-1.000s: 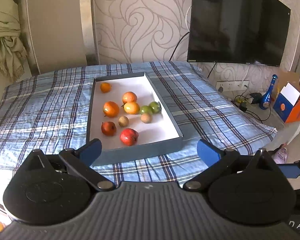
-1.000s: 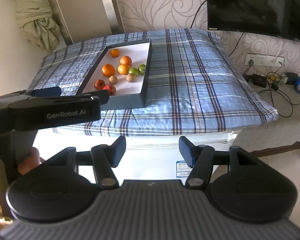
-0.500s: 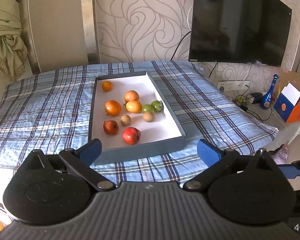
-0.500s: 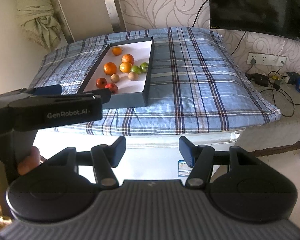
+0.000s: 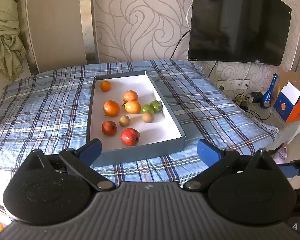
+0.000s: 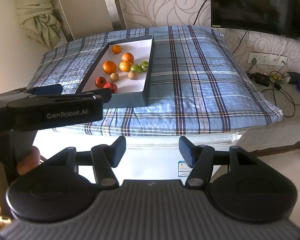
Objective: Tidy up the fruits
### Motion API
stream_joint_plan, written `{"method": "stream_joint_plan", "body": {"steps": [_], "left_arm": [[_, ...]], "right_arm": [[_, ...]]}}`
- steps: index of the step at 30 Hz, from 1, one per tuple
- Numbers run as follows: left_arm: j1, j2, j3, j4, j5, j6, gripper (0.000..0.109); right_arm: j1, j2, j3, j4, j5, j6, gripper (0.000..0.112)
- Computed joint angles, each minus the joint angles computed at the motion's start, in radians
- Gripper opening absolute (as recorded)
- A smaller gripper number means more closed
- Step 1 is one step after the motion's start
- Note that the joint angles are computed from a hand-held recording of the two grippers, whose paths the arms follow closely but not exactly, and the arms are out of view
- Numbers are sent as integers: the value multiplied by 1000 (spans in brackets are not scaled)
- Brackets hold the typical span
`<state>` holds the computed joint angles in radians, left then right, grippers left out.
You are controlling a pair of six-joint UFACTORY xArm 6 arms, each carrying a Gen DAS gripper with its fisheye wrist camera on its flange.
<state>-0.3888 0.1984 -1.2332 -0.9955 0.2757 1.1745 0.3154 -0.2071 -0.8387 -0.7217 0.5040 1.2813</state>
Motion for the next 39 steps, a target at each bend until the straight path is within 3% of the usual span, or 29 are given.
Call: {"method": "stream_joint_plan", "body": {"steps": [39], "left_arm": [[-5,18,-15,40,21,-42,103]], "right_arm": [[-22,4,9,29,-15,-24,61]]}}
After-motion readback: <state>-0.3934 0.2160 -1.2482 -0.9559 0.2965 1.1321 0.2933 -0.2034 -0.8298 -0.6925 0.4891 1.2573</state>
